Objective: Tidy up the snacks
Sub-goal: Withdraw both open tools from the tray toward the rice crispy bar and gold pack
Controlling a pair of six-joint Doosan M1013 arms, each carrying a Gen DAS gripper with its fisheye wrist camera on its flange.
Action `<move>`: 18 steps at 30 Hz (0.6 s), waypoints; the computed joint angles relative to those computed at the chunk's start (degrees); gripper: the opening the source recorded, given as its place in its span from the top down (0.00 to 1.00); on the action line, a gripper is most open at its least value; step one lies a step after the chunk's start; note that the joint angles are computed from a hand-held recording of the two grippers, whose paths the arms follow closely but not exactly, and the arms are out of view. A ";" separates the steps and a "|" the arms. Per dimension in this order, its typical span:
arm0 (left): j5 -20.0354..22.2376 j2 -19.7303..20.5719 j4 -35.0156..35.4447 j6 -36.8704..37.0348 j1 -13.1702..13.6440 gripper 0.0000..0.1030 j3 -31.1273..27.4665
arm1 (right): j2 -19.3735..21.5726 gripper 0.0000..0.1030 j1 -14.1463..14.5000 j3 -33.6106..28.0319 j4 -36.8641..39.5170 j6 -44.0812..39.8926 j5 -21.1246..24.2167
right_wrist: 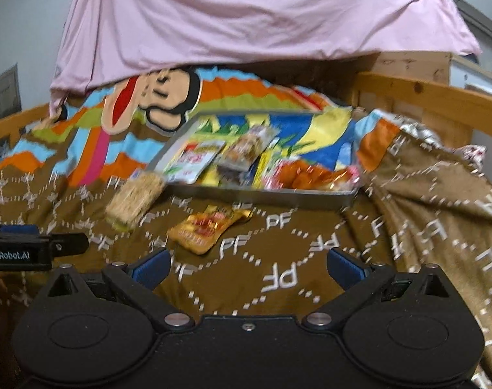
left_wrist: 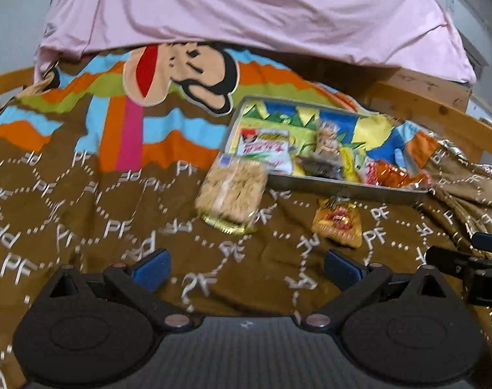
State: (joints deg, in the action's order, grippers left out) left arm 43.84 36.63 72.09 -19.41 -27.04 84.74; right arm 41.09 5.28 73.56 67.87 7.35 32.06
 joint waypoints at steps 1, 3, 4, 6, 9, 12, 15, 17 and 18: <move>0.10 -0.05 -0.29 0.05 -0.03 0.01 0.14 | 0.05 0.01 0.06 -0.05 -0.50 0.45 0.14; 0.44 -0.17 -0.81 0.53 -0.12 0.01 0.35 | 0.11 0.01 0.11 -0.10 -1.34 1.43 0.47; 0.61 -0.21 -0.99 0.68 -0.19 0.01 0.42 | 0.12 0.01 0.12 -0.11 -1.56 1.70 0.54; 0.95 -0.22 -1.19 0.79 -0.25 0.01 0.44 | 0.07 0.01 0.15 0.05 -1.73 1.83 0.66; 1.25 -0.21 -1.71 1.28 -0.24 0.01 0.34 | 0.01 0.01 0.21 0.18 -1.92 1.66 0.90; 1.43 -0.20 -2.21 1.72 -0.24 0.01 0.27 | 0.00 0.01 0.31 0.23 -2.69 2.11 1.23; 1.56 -0.22 -2.43 1.89 -0.23 0.01 0.29 | 0.03 0.01 0.38 0.24 -3.31 2.27 1.92; 1.66 -0.22 -2.55 1.91 -0.21 0.01 0.29 | 0.03 0.01 0.44 0.26 -3.70 2.10 2.36; 1.69 -0.24 -2.62 1.84 -0.19 0.01 0.34 | 0.00 0.01 0.47 0.32 -3.88 1.98 2.57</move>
State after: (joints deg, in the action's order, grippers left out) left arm 45.53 36.39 69.47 -17.57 -27.24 85.08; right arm 41.09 5.75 73.88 64.00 9.33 34.63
